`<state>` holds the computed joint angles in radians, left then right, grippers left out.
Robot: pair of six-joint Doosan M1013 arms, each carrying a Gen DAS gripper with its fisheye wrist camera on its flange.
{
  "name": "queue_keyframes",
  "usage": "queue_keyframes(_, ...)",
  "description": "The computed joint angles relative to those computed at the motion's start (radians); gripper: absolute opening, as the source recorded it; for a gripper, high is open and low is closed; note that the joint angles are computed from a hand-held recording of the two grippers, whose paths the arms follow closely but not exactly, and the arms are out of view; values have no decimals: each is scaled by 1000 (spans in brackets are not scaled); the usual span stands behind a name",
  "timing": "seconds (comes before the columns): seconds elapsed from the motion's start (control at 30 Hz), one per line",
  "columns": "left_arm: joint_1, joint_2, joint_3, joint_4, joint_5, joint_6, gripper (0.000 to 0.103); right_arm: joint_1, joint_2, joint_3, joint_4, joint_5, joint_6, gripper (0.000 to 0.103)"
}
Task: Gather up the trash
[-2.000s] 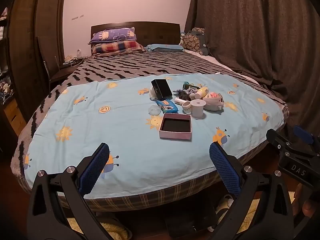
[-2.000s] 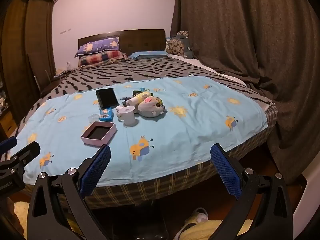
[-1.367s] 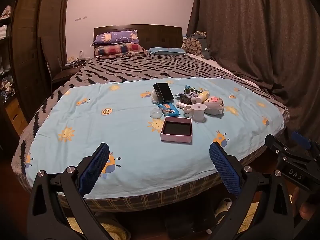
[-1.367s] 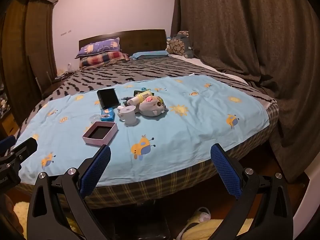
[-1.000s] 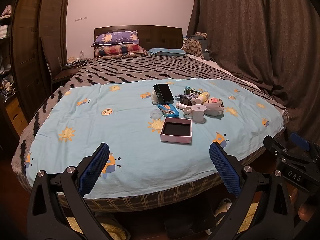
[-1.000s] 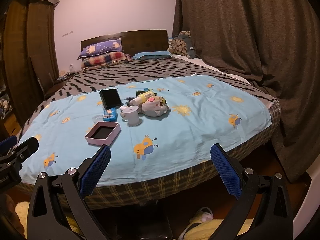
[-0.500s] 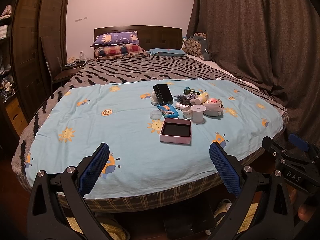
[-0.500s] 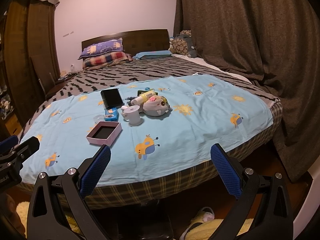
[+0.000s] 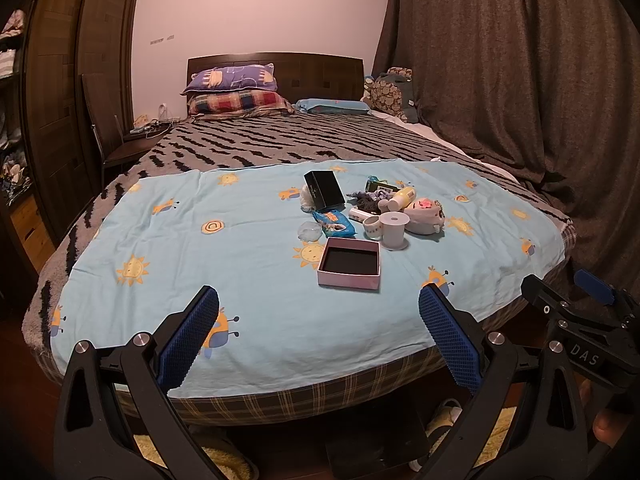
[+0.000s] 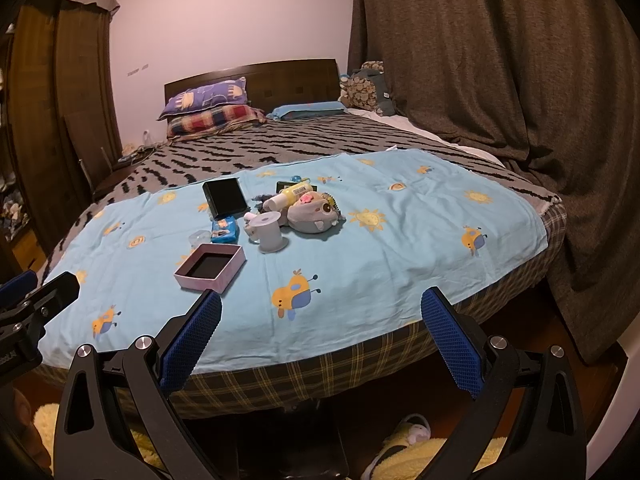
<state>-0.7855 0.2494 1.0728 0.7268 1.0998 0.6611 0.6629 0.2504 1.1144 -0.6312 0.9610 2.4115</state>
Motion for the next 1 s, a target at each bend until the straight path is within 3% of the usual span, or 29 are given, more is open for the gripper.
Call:
queue_keyframes(0.8, 14, 11, -7, -28, -28, 9, 95, -5, 3, 1, -13, -22, -5, 100)
queue_keyframes(1.0, 31, 16, 2, -49, -63, 27, 95, -23, 6, 14, 9, -86, -47, 100)
